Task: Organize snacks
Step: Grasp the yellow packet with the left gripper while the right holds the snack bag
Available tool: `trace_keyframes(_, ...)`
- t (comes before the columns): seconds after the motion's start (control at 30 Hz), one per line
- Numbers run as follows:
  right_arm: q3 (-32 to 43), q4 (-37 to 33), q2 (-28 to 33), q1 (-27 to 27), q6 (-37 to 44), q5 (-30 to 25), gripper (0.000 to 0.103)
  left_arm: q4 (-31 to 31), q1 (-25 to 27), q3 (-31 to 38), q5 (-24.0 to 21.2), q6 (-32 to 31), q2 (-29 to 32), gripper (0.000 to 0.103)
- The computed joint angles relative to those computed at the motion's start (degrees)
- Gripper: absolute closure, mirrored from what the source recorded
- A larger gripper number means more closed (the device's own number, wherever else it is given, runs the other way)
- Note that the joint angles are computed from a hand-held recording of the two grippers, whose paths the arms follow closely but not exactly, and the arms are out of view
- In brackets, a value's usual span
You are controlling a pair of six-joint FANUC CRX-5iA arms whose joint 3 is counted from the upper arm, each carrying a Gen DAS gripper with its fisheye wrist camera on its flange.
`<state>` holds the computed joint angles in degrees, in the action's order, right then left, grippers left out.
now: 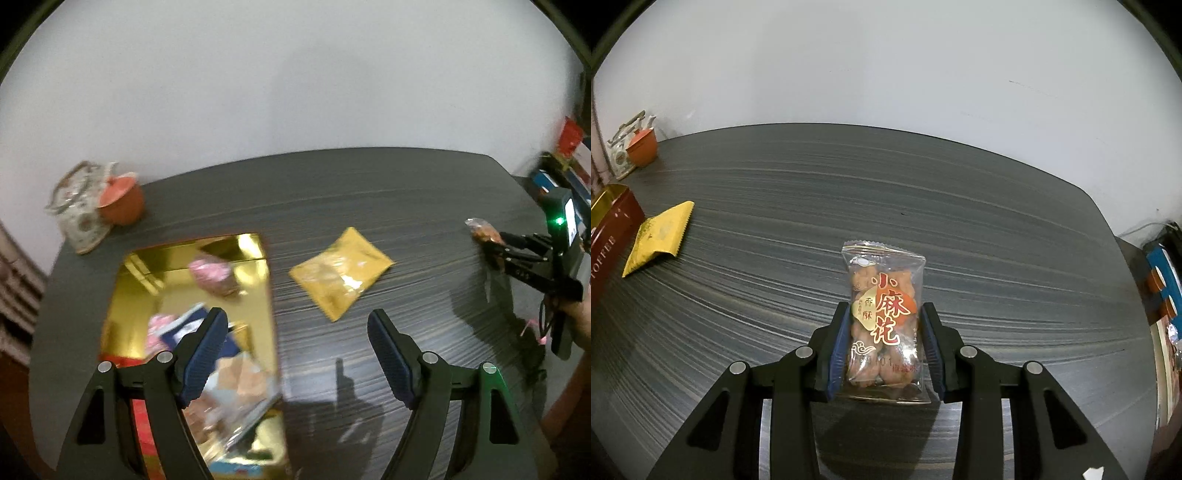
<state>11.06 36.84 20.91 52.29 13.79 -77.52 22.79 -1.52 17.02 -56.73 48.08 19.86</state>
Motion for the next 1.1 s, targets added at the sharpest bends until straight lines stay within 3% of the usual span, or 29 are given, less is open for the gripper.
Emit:
trace_keyframes(0.4, -6.8, 1.3, -4.1, 1.0, -4.9, 2.8, 0.068, -2.4, -4.6, 16.5, -11.4, 0.0, 12.1, 0.018)
trace_keyframes(0.6, -7.6, 1.0, -4.8, 0.7, -4.4, 2.9, 0.068, -6.5, -6.7, 24.9, -16.2, 1.7, 18.0, 0.016)
trace_keyframes(0.93, -6.0, 0.8, -3.6, 1.0, -3.8, 1.9, 0.067, -9.7, -9.0, 42.3, -26.2, 4.4, 29.0, 0.016)
trace_keyframes(1.1, -6.0, 0.8, -3.6, 1.0, -3.8, 1.9, 0.067, -11.2, -9.7, 55.5, -33.3, 6.5, 36.4, 0.016)
